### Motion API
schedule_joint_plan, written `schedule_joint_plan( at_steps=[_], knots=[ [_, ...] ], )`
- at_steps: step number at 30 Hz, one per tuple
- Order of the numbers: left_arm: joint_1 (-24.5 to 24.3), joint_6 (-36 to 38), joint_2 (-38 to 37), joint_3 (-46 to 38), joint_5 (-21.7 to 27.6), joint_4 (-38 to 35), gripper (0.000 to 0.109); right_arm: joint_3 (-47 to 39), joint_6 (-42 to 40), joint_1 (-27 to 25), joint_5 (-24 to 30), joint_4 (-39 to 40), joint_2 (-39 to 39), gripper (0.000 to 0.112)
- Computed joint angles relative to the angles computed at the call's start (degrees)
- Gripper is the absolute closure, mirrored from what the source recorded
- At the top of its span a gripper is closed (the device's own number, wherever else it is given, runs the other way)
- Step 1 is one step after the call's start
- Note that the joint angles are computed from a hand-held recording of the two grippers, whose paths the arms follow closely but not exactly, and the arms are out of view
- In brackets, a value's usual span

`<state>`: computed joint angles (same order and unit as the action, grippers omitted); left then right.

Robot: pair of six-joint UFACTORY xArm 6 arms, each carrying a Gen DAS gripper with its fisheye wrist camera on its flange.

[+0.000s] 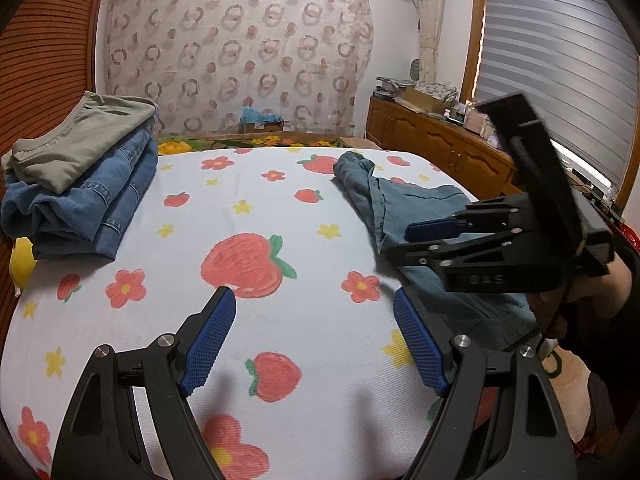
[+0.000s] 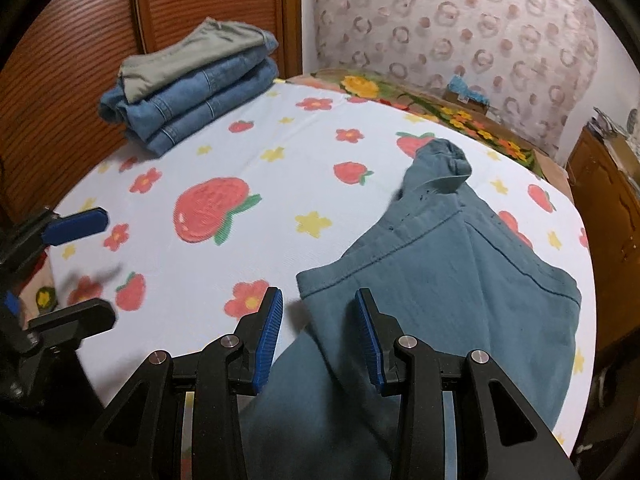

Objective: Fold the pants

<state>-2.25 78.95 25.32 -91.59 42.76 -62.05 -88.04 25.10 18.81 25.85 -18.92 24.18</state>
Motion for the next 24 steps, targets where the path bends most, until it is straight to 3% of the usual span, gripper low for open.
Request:
schedule_joint_plan(
  at_steps=[3,5,12,24],
  knots=[
    [0.0,0.2,0.0,0.1,0.0,0.1,0.027,-3.0,-1.6,0.0,3.1,0.5,1.6,0.075],
    [0.0,0.1,0.0,0.2,0.1,0.2,0.027,-1.6,-2.0,-0.4,1.9,0.8,0.7,0.104],
    [-0.4,0.8,-0.6,1.2,0.2,0.6,0.027,-1.4,0.7,-1.2,-2.1,-0.2,-0.5,0.107],
    [-0.5,1.3,-1.3,2.3,0.4,0.6,0.027,2.1,7.0,-4.1,-0.3,-6.3,-5.7,0.107]
  ],
)
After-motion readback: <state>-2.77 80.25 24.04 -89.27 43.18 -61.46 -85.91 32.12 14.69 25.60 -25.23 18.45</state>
